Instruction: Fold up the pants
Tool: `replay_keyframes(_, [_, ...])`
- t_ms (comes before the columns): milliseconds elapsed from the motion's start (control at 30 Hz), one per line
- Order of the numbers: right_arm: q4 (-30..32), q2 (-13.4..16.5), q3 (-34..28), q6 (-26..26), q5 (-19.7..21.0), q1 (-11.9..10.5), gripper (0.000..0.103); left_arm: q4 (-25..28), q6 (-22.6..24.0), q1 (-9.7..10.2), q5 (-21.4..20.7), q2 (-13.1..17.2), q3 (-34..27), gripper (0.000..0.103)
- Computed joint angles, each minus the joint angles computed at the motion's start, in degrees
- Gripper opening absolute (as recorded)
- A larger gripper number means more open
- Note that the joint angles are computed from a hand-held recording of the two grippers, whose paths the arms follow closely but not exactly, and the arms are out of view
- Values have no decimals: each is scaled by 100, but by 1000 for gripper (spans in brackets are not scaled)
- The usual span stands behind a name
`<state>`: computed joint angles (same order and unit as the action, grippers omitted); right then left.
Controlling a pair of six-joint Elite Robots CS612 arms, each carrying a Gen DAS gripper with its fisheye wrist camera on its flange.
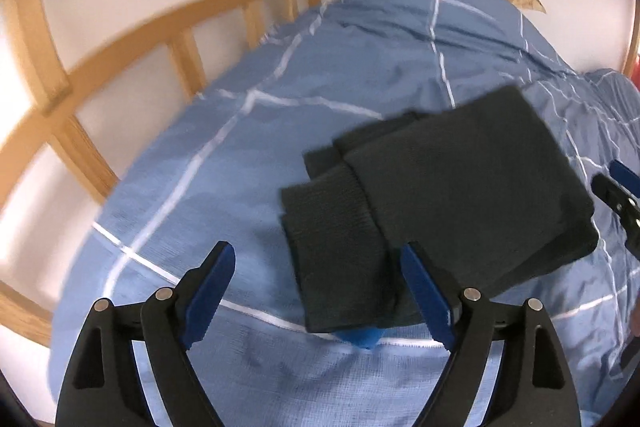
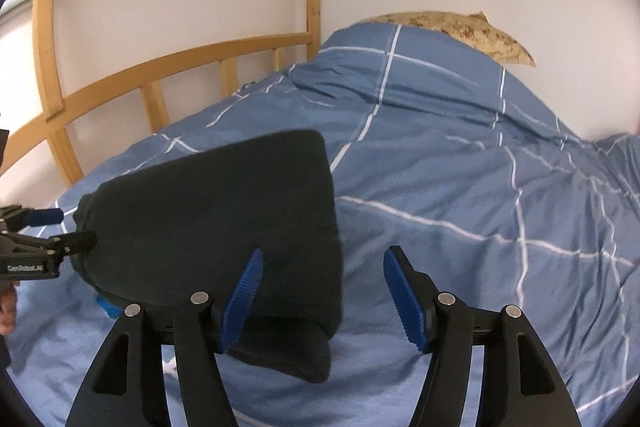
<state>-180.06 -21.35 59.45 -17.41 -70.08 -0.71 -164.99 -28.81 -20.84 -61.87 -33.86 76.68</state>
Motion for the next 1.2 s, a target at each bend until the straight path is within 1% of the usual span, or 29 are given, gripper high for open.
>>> replay_keyframes(33, [-42,-27,33,-34,1,-11,63,-60,20,-44,174,-31,28,89])
replay_keyframes(67, [-106,-79,111,-70,-3,-29,63,-153,53,-101,379,-65,66,89])
replay_keyframes(100, [-170,-120,182,-88,7,-48,65,-260,94,-158,550,-98,107,89])
replay_keyframes(133, [-318,-189,309,-92,35,-83,69,-317,106,-214,677,-135,142,90])
replay_keyframes(167, [-426,-242,406,-97,78,-112,77,-392,116,-282,793,-180,195,90])
replay_keyframes(233, [-673,-358,623,-87,229,-181,77,-717,154,-427,1002,-256,335,91])
replay_keyframes(267, [-834,-445,788,-99,355,-242,77,-898,91,-533,1162,-307,429,93])
replay_keyframes(333, [-1029,-587,1040,-115,509,-335,77,-1155,-3,-680,1335,-369,557,98])
replay_keyframes(367, [-1157,-682,1210,-104,639,-409,78,-1349,-34,-790,1412,-415,657,99])
replay_keyframes(400, [-1238,-755,1332,-92,710,-460,82,-1405,-77,-850,1463,-437,693,99])
replay_keyframes(433, [-1336,-830,1468,-78,764,-515,83,-1513,-90,-928,1507,-464,744,100])
replay_keyframes(533, [-1739,-1068,1950,-38,1012,-738,84,-1701,-140,-1194,1680,-543,870,102])
replay_keyframes(633, [-1948,-1261,2339,-59,1183,-940,84,-1849,-129,-1442,1711,-626,998,102])
replay_keyframes(667, [-2054,-1341,2511,-84,1239,-1027,84,-1847,-132,-1496,1720,-642,1014,102])
replay_keyframes(800, [-2354,-1579,3002,-162,1321,-1280,84,-1873,-185,-1790,1997,-679,1078,102])
replay_keyframes(900, [-2524,-1746,3330,-112,1395,-1460,84,-1801,-183,-1978,2024,-714,1104,102])
replay_keyframes(967, [-2685,-1838,3538,-60,1399,-1570,84,-1772,-69,-2102,2014,-723,1105,102])
replay_keyframes(1033, [-2845,-1918,3730,-39,1360,-1671,84,-1804,28,-2207,2095,-705,1086,102])
replay_keyframes(1200, [-2954,-2082,4112,-117,1486,-1906,84,-1943,279,-2446,2220,-640,1001,102])
